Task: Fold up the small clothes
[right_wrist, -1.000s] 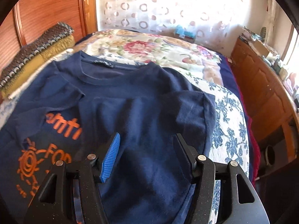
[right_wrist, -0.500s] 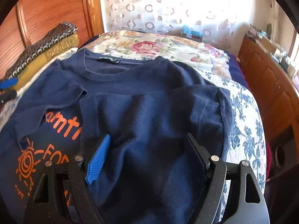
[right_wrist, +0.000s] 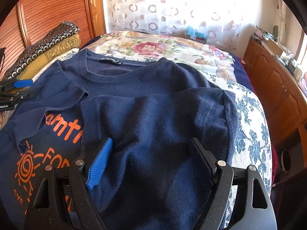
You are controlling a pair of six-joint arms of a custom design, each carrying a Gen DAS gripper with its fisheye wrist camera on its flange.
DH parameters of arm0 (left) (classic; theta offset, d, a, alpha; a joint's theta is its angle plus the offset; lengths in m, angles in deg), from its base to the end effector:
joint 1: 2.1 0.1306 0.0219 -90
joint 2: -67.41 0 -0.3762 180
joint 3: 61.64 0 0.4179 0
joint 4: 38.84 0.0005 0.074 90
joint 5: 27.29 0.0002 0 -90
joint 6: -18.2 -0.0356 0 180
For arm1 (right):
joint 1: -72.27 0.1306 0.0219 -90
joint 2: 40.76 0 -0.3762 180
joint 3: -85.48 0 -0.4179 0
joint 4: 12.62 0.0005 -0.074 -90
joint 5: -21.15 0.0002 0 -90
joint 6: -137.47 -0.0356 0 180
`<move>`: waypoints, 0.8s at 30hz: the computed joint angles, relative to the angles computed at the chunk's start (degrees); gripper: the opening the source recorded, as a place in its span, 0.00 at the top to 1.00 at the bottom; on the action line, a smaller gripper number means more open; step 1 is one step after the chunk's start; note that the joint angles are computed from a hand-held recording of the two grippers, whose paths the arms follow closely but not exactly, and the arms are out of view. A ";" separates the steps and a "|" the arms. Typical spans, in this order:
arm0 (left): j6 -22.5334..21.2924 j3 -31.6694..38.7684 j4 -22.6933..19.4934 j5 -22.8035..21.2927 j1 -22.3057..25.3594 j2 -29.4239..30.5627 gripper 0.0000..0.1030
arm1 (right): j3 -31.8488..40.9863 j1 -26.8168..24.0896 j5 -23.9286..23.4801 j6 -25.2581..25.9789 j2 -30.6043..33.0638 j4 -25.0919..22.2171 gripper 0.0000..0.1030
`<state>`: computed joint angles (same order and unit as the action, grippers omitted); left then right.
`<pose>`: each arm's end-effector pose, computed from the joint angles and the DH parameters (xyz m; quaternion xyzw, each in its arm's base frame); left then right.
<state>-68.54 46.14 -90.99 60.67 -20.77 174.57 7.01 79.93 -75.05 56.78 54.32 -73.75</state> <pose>0.5865 -0.1974 0.4087 0.1208 0.9363 -0.0462 0.3266 0.5283 0.0744 0.4629 -0.1566 0.9386 0.0472 0.3036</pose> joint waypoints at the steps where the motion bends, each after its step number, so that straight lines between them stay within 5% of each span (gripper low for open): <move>1: 0.09 0.08 -0.16 -0.11 0.10 0.18 0.33 | 0.05 -0.04 0.10 0.14 0.02 0.00 0.20; 19: 0.10 -0.12 1.60 2.14 0.42 0.71 0.30 | 0.07 -0.04 0.14 -0.15 0.12 -0.09 0.18; 24: 0.09 -0.23 1.73 2.52 0.54 0.68 0.30 | -0.57 -1.23 -3.06 -2.95 -1.00 0.87 0.18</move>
<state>-68.45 45.91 -89.26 63.19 -20.23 175.25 6.45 78.70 -78.10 53.83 53.32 -72.88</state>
